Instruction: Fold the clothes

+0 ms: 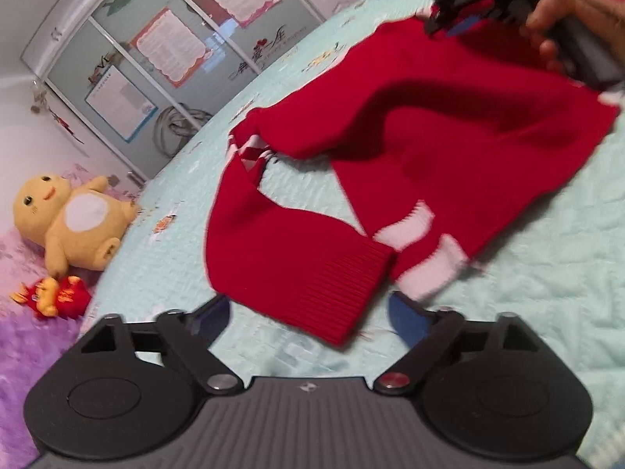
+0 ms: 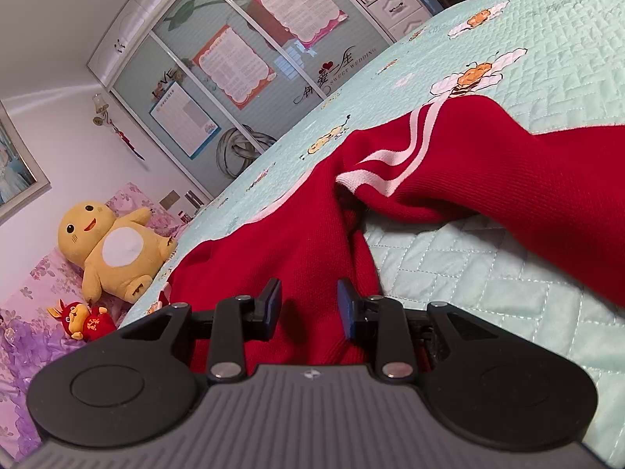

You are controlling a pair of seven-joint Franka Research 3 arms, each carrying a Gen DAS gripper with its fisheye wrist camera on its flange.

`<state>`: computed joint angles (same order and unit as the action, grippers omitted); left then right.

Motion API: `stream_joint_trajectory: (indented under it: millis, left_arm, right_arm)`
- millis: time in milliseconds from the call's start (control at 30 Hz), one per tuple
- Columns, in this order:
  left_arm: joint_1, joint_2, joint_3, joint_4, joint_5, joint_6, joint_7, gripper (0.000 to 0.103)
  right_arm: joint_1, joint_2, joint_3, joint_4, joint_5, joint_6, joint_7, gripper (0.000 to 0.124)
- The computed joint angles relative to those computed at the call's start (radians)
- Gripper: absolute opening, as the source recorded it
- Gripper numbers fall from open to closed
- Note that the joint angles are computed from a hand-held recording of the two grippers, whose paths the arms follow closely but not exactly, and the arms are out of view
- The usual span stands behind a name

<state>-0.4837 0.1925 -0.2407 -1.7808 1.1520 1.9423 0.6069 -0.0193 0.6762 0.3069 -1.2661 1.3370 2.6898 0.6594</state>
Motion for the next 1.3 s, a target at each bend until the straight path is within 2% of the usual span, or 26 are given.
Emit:
stream_joint_trajectory:
  millis: [133, 233, 300, 333, 367, 400, 433, 467, 567, 667, 733, 800, 867, 933, 1067, 1133, 1233, 1300]
  left_arm:
    - [-0.013, 0.047, 0.012, 0.043, 0.057, -0.024, 0.081, 0.102]
    - [-0.006, 0.039, 0.027, 0.025, 0.09, 0.017, 0.047, 0.103]
    - [0.01, 0.016, 0.033, -0.01, 0.105, 0.071, 0.009, 0.102]
    - [0.026, -0.001, 0.035, -0.03, 0.1, 0.115, -0.009, 0.095]
    - [0.048, -0.017, 0.037, -0.044, 0.074, 0.166, -0.022, 0.072]
    - [0.069, -0.033, 0.039, -0.057, 0.046, 0.216, -0.033, 0.054]
    - [0.09, -0.046, 0.041, -0.065, 0.012, 0.255, -0.044, 0.012]
    - [0.11, -0.062, 0.046, -0.071, -0.023, 0.283, -0.076, 0.013]
    - [0.199, -0.179, 0.077, -0.157, -0.059, 0.49, -0.323, 0.013]
    - [0.306, -0.28, 0.111, -0.219, -0.014, 0.682, -0.621, 0.012]
    - [0.378, -0.324, 0.13, -0.237, 0.041, 0.788, -0.819, 0.011]
    - [0.452, -0.358, 0.132, -0.24, 0.134, 0.845, -1.06, 0.011]
    - [0.512, -0.4, 0.112, -0.249, 0.214, 0.818, -1.268, 0.009]
    - [0.552, -0.435, 0.086, -0.263, 0.246, 0.754, -1.371, 0.009]
    - [0.584, -0.452, 0.063, -0.274, 0.184, 0.628, -1.351, 0.009]
    - [0.59, -0.433, 0.06, -0.263, 0.134, 0.562, -1.302, 0.009]
    - [0.587, -0.406, 0.051, -0.244, 0.047, 0.4, -1.263, 0.009]
    - [0.584, -0.382, 0.063, -0.232, 0.005, 0.348, -1.245, 0.009]
  right_arm:
    - [-0.002, 0.0, 0.002, -0.001, 0.003, -0.002, 0.0, 0.031]
    - [-0.004, 0.0, 0.003, -0.001, 0.007, -0.004, -0.001, 0.031]
    - [-0.004, -0.001, 0.003, -0.002, 0.01, -0.005, -0.002, 0.031]
    - [-0.004, -0.001, 0.003, -0.003, 0.011, -0.006, -0.003, 0.031]
    - [-0.004, -0.001, 0.002, -0.003, 0.012, -0.006, -0.003, 0.031]
    - [-0.004, -0.001, 0.002, -0.003, 0.012, -0.006, -0.003, 0.031]
    - [-0.004, -0.002, 0.002, -0.004, 0.013, -0.005, -0.004, 0.031]
    - [-0.003, -0.003, 0.002, -0.005, 0.014, -0.005, -0.005, 0.031]
    - [-0.004, -0.005, 0.002, -0.008, 0.018, -0.006, -0.007, 0.031]
    - [-0.003, -0.005, 0.0, -0.007, 0.019, -0.007, -0.007, 0.031]
    - [-0.004, -0.006, 0.0, -0.009, 0.021, -0.008, -0.007, 0.031]
    - [-0.004, -0.007, 0.0, -0.01, 0.024, -0.008, -0.008, 0.031]
    - [-0.004, -0.008, 0.0, -0.012, 0.026, -0.009, -0.008, 0.031]
    - [-0.004, -0.009, -0.001, -0.013, 0.028, -0.011, -0.008, 0.031]
    - [-0.006, -0.008, -0.002, -0.01, 0.032, -0.017, -0.005, 0.031]
    - [-0.005, -0.007, -0.004, -0.009, 0.03, -0.018, -0.004, 0.031]
    - [-0.005, -0.007, -0.005, -0.009, 0.029, -0.018, -0.003, 0.031]
    - [-0.005, -0.008, -0.005, -0.009, 0.029, -0.019, -0.003, 0.031]
